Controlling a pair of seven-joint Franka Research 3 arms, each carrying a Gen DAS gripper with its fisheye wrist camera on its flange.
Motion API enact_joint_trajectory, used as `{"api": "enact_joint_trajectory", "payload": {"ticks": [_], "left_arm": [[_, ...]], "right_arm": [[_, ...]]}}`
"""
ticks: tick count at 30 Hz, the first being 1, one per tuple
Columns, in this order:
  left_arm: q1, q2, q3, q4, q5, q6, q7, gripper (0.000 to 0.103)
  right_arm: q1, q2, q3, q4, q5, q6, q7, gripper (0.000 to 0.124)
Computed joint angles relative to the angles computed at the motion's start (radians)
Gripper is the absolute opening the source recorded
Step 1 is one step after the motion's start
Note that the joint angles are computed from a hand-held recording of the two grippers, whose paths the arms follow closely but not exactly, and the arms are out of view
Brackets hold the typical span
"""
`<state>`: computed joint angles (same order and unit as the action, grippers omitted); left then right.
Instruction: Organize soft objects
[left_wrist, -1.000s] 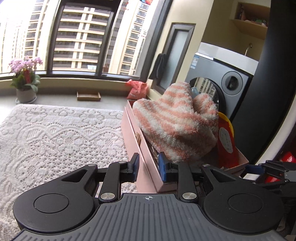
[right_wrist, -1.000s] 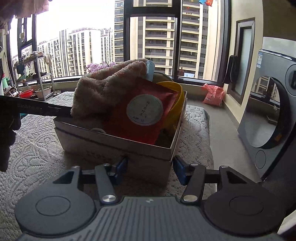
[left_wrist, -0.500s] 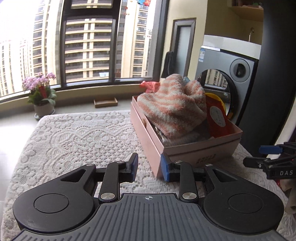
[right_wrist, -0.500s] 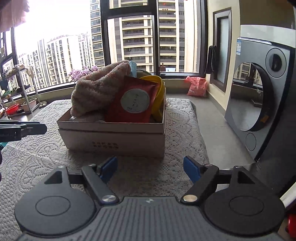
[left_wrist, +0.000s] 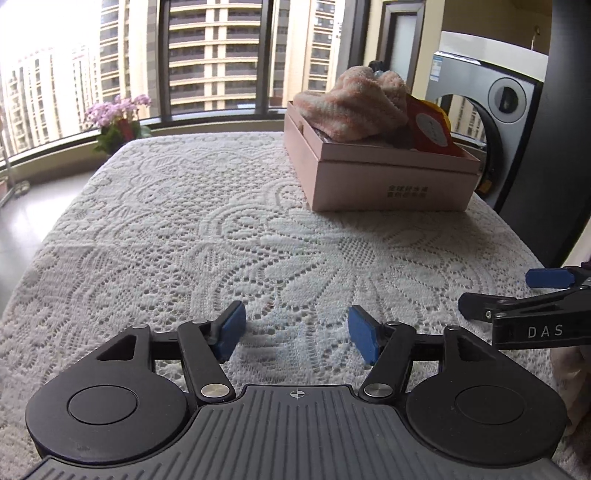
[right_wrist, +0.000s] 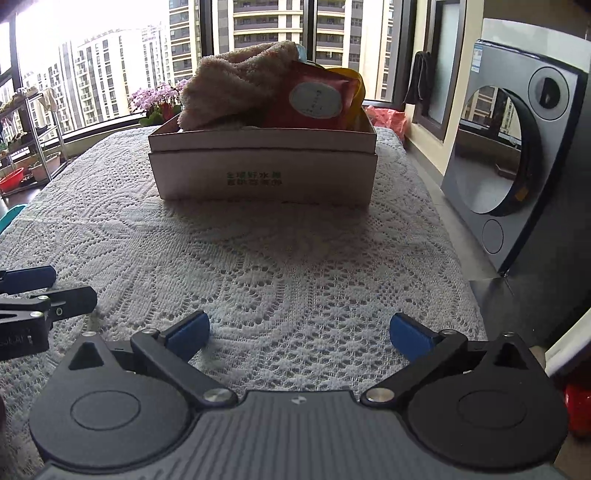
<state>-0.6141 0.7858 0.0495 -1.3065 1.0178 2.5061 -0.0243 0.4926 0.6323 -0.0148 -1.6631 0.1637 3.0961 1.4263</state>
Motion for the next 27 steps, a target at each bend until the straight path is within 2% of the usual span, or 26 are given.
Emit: {"api": "enact_joint_trajectory", "payload": {"ticks": [2,6,9,13,16,27], "left_arm": [[-0.01,0.056,-0.013,0.093,-0.031,-0.072,0.08,0.082],[-0.05,0.119,0.01,0.198,-0.058,-0.151,0.062,0.082],[-0.073,0.151,0.025,0.253,-0.067,-0.203,0.048,0.083],[-0.086,0.166,0.039,0.273,-0.06,-0.223,0.027,0.084],[-0.09,0.174,0.04,0.287,-0.061,-0.238,0.028,0.084],[-0.088,0.167,0.039,0.274,-0.054,-0.23,0.018,0.084]], "right_arm": [[0.028,0.005,-0.037,0.006,-0.002,-0.001,0.03,0.103],[0.025,0.006,-0.034,-0.006,-0.006,0.029,0.028,0.103],[0.001,0.006,-0.004,-0.021,0.0,0.068,0.005,0.103],[-0.055,0.007,0.066,-0.052,0.023,0.142,-0.054,0.103],[-0.018,0.008,0.03,-0.052,0.053,0.153,-0.058,0.103],[-0.012,0.01,0.029,-0.05,0.089,0.152,-0.091,0.103]]}}
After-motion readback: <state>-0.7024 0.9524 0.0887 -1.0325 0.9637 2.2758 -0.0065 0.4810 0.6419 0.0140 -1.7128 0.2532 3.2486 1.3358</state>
